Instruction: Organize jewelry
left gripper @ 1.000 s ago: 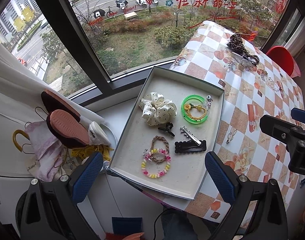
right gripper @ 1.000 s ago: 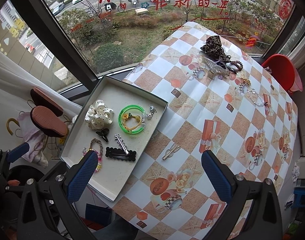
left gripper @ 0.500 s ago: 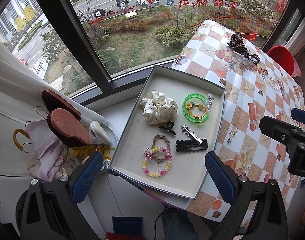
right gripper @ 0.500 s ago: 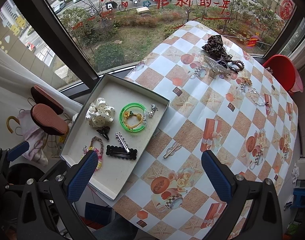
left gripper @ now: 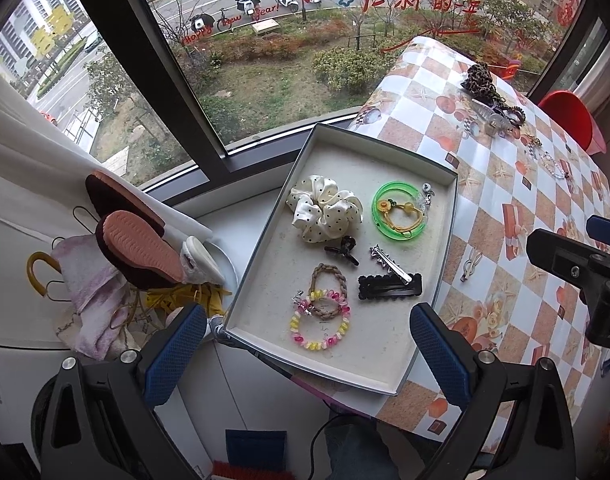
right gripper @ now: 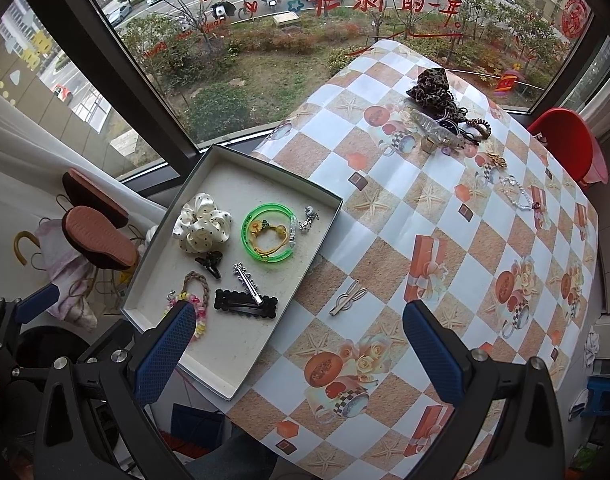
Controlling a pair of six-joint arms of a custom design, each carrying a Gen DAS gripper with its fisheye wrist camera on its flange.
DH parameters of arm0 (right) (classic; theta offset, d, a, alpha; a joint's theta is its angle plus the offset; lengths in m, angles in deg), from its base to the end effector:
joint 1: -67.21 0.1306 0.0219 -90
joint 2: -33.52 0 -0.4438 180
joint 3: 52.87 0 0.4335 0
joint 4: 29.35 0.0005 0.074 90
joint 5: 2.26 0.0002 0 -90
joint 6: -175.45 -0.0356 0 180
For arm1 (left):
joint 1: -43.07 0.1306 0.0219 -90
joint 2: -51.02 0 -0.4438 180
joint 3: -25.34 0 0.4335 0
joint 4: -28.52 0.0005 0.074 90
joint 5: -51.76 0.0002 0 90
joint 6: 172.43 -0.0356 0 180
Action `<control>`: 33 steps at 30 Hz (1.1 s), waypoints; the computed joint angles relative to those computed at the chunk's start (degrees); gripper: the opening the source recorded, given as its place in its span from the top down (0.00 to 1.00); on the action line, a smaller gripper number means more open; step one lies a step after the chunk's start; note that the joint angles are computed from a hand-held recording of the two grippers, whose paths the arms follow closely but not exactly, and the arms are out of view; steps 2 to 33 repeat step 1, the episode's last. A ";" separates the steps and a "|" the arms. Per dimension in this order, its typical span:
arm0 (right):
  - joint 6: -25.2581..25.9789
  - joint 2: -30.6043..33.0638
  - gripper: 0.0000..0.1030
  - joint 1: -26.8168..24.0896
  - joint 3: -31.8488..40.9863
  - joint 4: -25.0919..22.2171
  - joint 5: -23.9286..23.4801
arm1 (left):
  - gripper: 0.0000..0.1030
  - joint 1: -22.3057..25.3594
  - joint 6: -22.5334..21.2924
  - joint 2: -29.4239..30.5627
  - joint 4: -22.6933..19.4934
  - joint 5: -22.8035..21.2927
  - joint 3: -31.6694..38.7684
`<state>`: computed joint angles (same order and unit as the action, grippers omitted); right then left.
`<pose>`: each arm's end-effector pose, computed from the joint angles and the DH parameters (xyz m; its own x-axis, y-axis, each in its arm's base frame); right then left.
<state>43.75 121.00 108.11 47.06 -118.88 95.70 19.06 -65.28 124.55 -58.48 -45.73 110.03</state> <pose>0.3436 0.2905 0.5609 -0.9658 0.0350 -0.2567 0.0234 0.9986 0.0480 0.3195 -0.1378 0.5341 -0.9567 0.1061 -0.2710 0.0965 0.9941 0.0486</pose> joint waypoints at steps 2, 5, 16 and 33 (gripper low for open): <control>0.01 -0.01 0.00 -0.02 0.00 0.02 -0.03 | 0.00 -0.04 -0.12 0.03 -0.07 0.04 -0.04; 0.01 -0.01 0.00 -0.02 0.00 0.02 -0.03 | 0.00 -0.04 -0.12 0.03 -0.07 0.04 -0.04; 0.01 -0.01 0.00 -0.02 0.00 0.02 -0.03 | 0.00 -0.04 -0.12 0.03 -0.07 0.04 -0.04; 0.01 -0.01 0.00 -0.02 0.00 0.02 -0.03 | 0.00 -0.04 -0.12 0.03 -0.07 0.04 -0.04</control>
